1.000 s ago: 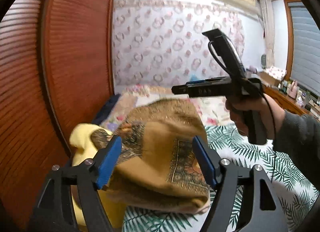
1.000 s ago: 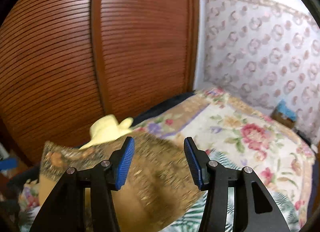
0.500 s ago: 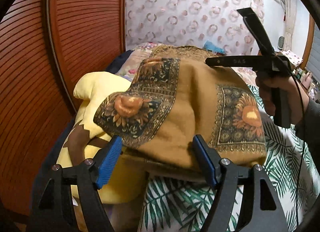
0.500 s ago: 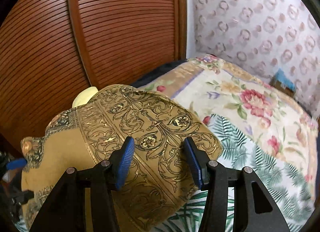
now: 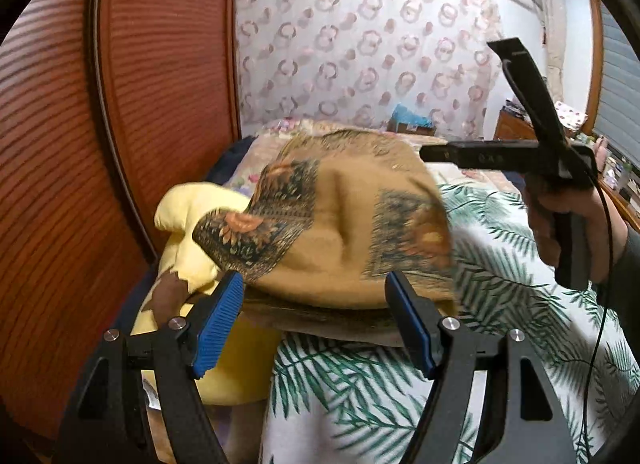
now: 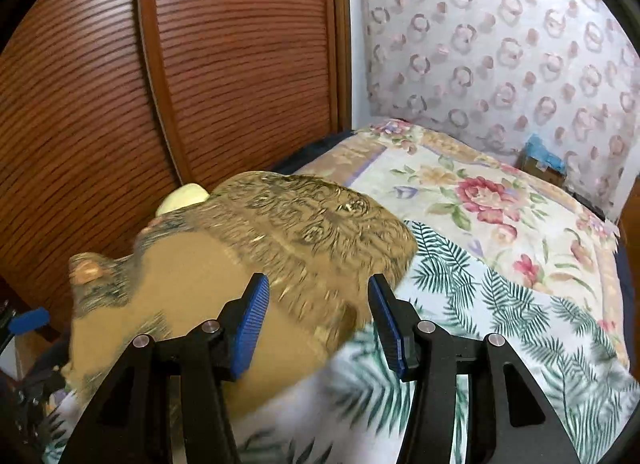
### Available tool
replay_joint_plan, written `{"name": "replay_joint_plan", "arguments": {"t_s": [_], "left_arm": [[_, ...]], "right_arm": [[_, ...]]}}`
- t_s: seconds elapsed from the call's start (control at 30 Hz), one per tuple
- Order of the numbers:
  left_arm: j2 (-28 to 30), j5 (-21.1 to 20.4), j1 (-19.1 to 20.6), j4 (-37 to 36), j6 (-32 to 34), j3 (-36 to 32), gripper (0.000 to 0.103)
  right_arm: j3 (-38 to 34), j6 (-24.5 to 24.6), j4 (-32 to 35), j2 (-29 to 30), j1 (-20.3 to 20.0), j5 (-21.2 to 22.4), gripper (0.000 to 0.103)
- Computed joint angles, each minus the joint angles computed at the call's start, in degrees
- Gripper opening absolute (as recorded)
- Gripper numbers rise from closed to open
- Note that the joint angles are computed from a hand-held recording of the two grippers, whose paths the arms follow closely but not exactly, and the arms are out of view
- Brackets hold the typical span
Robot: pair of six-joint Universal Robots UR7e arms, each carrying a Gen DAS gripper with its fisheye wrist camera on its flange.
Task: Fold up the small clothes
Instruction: 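Lower the shirt bundle onto the pink pillow and open both grippers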
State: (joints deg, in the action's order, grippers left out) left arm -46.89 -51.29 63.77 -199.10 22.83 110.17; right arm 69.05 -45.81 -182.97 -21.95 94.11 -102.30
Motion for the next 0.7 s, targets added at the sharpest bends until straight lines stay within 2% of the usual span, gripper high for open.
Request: {"name": "replay_joint_plan", "arguments": {"t_s": [0.03,0.2,0.33,0.47,0.7], "left_arm": [[-0.5,-0.1,-0.6,-0.6,0.3,0.8,0.078],[-2.3,-0.8,-3.6,-2.2,0.3,3.9,0.084],[-3.0,-1.3,-5.4,-4.5,0.8,5.8,0.091],[-3.2,-0.4,-7.5,-6.9,1.1,7.6,0.101],[-3.7,-1.2,-9.5,-6.8,0.1,9.5,0.102]], "right_arm": [[2.9,0.0,-1.8,-1.4,0.1,0.4,0.053],[15.4,0.3,-9.6,-7.7,0.0,2.1,0.053],[23.1,-0.1,-15.0,-11.4,-0.3,2.6,0.053],[31.0,0.3,-20.5,-15.3,-0.8,3.4,0.053],[41.6,0.2,-28.6,-20.2,-1.7,3.8,0.054]]}}
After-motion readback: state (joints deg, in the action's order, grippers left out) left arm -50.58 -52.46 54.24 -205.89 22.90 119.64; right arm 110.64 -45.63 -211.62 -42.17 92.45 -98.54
